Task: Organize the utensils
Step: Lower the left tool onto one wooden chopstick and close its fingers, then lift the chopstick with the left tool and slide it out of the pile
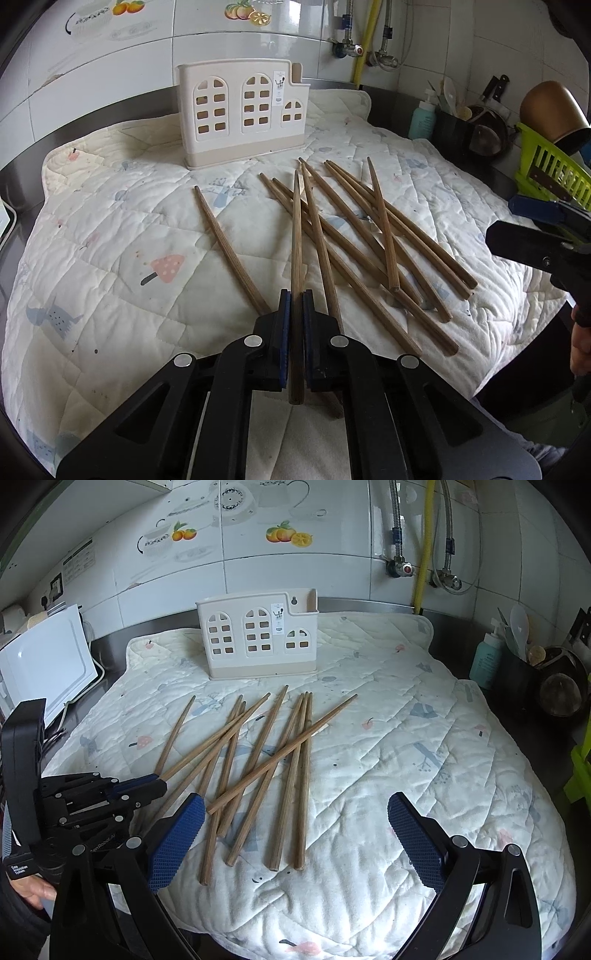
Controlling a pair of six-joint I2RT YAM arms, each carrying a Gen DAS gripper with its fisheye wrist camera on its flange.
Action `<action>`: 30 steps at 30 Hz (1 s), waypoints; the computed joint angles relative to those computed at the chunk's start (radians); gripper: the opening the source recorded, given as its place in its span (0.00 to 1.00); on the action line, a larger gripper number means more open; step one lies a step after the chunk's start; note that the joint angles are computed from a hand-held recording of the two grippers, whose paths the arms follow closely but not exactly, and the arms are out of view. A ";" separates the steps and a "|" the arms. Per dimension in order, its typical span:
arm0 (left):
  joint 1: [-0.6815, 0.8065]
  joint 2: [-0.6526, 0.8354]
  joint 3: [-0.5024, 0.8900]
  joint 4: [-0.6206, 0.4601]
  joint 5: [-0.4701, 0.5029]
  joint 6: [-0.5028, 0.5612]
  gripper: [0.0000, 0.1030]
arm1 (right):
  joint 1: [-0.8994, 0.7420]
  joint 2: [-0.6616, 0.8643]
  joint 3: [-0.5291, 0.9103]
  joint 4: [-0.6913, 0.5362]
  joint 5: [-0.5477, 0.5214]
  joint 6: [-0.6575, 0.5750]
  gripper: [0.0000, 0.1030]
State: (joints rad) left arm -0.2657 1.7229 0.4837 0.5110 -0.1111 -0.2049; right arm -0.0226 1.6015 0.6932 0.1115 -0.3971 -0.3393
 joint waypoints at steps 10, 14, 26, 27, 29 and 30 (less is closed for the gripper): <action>0.023 -0.068 -0.043 0.019 0.022 -0.008 0.04 | 0.052 0.086 0.037 -0.008 0.014 0.068 0.58; 0.042 -0.073 -0.052 0.037 0.047 -0.003 0.04 | 0.054 0.127 0.080 -0.034 -0.008 0.128 0.45; 0.113 -0.059 -0.080 0.100 0.152 0.021 0.04 | 0.169 0.266 0.223 -0.089 0.054 0.322 0.26; 0.116 -0.058 -0.080 0.101 0.158 0.022 0.04 | 0.179 0.267 0.223 -0.084 0.076 0.327 0.25; 0.126 -0.053 -0.085 0.114 0.175 0.026 0.04 | 0.193 0.270 0.223 -0.071 0.111 0.338 0.24; 0.130 -0.052 -0.087 0.117 0.180 0.026 0.04 | 0.195 0.274 0.229 -0.074 0.116 0.346 0.24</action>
